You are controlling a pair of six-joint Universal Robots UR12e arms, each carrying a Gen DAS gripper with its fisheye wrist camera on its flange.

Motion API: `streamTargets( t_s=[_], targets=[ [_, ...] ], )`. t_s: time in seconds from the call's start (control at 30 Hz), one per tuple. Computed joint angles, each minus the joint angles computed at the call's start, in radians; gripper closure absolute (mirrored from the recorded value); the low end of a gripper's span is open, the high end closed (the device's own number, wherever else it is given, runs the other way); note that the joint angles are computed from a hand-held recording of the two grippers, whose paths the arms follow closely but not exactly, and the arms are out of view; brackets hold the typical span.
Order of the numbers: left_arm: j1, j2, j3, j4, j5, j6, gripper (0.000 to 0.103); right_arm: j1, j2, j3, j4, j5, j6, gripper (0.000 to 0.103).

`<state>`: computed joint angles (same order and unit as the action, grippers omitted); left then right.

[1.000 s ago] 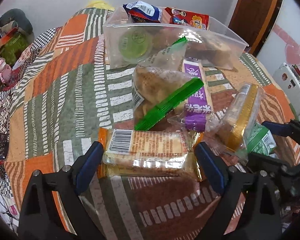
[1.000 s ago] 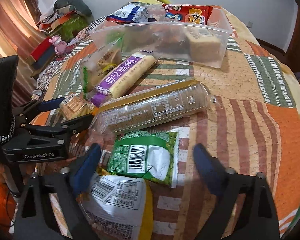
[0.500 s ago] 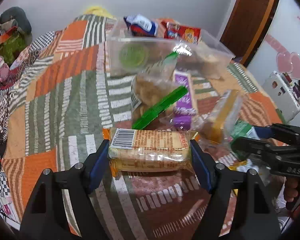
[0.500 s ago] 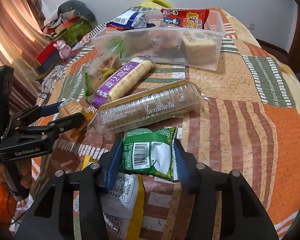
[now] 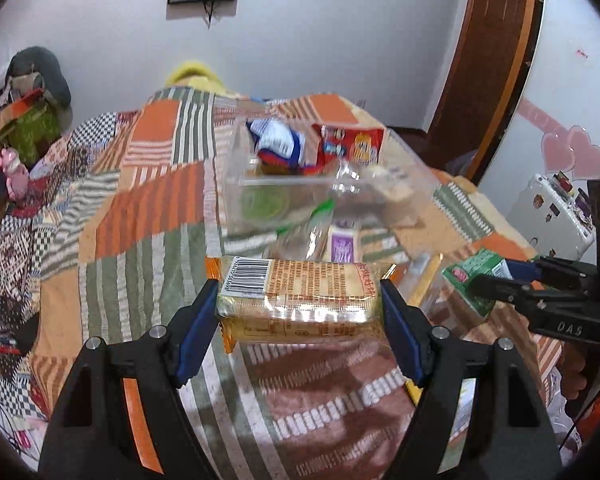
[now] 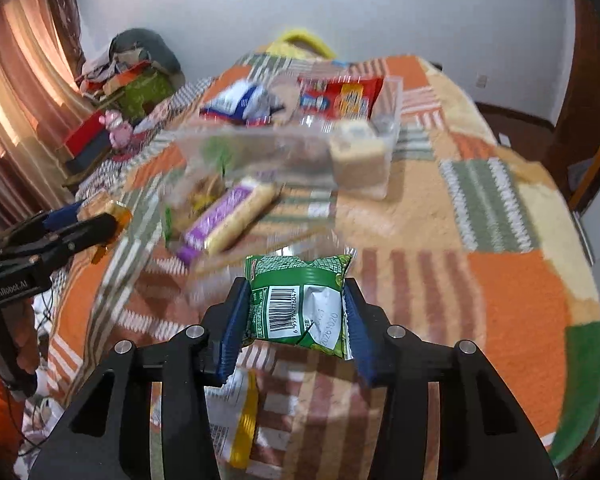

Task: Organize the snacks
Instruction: 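Carry both held snacks over the clear box and open both tools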

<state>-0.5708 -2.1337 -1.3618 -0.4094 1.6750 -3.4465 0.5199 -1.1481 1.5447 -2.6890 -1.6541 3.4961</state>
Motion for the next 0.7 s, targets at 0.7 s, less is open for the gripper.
streamTargets(
  t_s=[0.7],
  targets=[
    [0.016,-0.161,0.283,-0.085,0.015,0.020,0.027,-0.043,0.077,-0.134,-0.103,-0.053,-0.010,0.060]
  ],
)
